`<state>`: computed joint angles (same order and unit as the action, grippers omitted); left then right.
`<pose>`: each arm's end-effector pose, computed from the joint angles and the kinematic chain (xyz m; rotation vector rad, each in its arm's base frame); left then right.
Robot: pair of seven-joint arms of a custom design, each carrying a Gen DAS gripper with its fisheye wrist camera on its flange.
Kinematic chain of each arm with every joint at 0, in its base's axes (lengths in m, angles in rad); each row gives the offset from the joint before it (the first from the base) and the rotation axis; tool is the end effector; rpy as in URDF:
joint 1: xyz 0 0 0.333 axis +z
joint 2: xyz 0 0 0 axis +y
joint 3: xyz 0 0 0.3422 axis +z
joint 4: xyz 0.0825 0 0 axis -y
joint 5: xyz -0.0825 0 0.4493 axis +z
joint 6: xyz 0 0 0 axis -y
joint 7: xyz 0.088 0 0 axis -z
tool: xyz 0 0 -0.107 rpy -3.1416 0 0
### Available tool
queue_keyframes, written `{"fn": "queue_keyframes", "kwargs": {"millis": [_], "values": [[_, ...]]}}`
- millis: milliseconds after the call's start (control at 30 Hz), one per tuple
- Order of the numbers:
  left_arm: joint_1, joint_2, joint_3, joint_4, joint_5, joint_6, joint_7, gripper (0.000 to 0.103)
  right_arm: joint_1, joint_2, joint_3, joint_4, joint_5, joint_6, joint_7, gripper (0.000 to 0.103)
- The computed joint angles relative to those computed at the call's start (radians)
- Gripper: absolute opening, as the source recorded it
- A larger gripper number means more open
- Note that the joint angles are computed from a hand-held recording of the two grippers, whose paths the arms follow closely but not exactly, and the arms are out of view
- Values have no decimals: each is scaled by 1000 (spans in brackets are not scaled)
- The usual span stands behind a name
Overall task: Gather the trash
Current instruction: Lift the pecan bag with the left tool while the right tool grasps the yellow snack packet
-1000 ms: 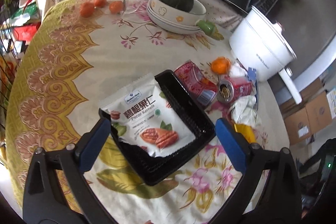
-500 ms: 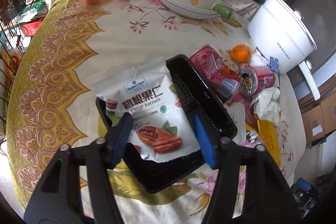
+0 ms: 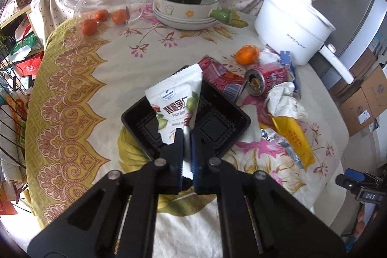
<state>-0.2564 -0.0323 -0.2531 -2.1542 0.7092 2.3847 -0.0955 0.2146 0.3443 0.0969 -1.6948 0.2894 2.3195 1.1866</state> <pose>0.5365 -0.2935 0.4336 -2.3832 1.1195 -0.5445 0.7104 0.2268 0.4215 -2.3815 1.3848 -0.0277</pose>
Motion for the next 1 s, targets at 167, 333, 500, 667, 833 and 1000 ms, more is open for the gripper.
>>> {"fn": "queue_keyframes", "kwargs": {"millis": [167, 333, 500, 667, 833, 1000], "values": [[3, -67, -14, -42, 39, 10, -29, 7, 7, 5, 17, 15, 26, 0, -9, 89], [8, -123, -45, -73, 52, -10, -28, 7, 18, 24, 35, 40, 65, 11, -28, 89], [5, -159, -68, -96, 35, -50, -2, 6, 40, 83, 51, 98, 79, -1, -30, 89], [3, -180, -76, -121, -7, -58, 20, 7, 77, 139, 48, 142, 19, -6, -22, 89], [3, -176, -81, -121, -32, -52, 51, 7, 102, 177, 41, 164, -35, 39, -8, 88], [1, -156, -81, -105, -37, -44, 69, 7, 99, 166, 52, 138, -58, 80, -39, 64]]}}
